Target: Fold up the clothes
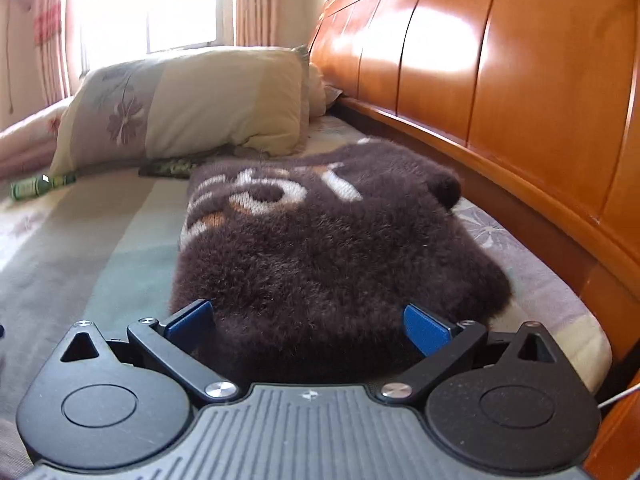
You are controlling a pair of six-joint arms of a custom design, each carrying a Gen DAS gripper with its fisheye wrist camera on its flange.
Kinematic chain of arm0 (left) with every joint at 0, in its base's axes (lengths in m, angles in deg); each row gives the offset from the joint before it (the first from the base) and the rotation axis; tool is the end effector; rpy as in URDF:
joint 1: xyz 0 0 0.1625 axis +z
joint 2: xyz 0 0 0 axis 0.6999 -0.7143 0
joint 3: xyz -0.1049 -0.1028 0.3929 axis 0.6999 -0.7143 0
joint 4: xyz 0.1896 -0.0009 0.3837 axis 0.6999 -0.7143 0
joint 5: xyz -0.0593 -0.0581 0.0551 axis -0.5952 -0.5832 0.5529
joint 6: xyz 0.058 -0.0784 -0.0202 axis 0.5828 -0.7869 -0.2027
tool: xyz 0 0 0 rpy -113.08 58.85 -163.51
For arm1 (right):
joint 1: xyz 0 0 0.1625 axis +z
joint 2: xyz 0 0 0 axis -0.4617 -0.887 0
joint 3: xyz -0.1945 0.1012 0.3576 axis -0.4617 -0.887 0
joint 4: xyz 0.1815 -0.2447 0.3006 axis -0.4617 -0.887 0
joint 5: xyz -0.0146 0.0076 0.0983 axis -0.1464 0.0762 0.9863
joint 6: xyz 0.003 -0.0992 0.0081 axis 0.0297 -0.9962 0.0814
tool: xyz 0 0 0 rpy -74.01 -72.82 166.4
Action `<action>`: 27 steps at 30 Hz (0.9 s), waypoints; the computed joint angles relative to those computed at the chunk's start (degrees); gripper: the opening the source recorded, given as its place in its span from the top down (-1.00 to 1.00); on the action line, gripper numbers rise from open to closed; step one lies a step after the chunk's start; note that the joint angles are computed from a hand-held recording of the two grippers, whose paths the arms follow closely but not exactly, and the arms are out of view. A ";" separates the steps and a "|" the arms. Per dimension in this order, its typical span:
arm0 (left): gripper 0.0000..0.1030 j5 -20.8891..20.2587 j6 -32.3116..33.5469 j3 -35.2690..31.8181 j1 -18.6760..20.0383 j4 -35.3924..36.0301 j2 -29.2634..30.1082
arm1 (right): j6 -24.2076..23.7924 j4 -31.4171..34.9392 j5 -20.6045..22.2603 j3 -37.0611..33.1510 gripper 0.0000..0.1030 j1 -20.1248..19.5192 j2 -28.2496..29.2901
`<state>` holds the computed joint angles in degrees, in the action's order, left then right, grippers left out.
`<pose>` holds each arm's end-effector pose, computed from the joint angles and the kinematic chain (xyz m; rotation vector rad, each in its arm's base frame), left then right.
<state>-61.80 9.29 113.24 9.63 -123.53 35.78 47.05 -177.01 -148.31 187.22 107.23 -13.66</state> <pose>-0.3270 -0.7192 0.0542 1.2208 2.6457 -0.2688 -0.0108 -0.5386 0.3837 -0.0253 -1.8537 1.3247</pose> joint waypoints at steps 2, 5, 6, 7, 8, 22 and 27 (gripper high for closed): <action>-0.98 0.62 0.19 0.07 -0.20 -0.01 0.14 | -0.91 -2.94 1.64 0.26 -1.00 -0.43 -0.50; -0.98 1.67 0.54 0.23 -0.58 0.03 0.35 | 2.08 -0.36 1.80 -0.86 -1.00 -2.08 -1.56; -0.98 1.53 0.73 0.44 -0.63 -0.14 0.26 | 2.80 -0.11 1.99 -0.84 -1.00 -2.41 -1.79; -0.98 1.18 0.96 0.74 -0.64 -0.39 0.10 | 3.52 0.12 2.17 -0.82 -1.00 -2.74 -2.01; -0.98 1.03 1.35 0.94 -0.66 -0.51 -0.01 | 4.24 0.37 2.36 -0.80 -1.00 -3.07 -2.24; -0.98 4.77 4.18 2.10 -0.99 -3.33 -0.24 | 9.85 18.02 10.95 -18.97 -1.00 -6.42 1.88; -0.98 5.38 3.91 1.97 -0.36 -4.10 -0.36 | 5.31 17.31 7.23 -17.95 -1.00 -6.92 2.82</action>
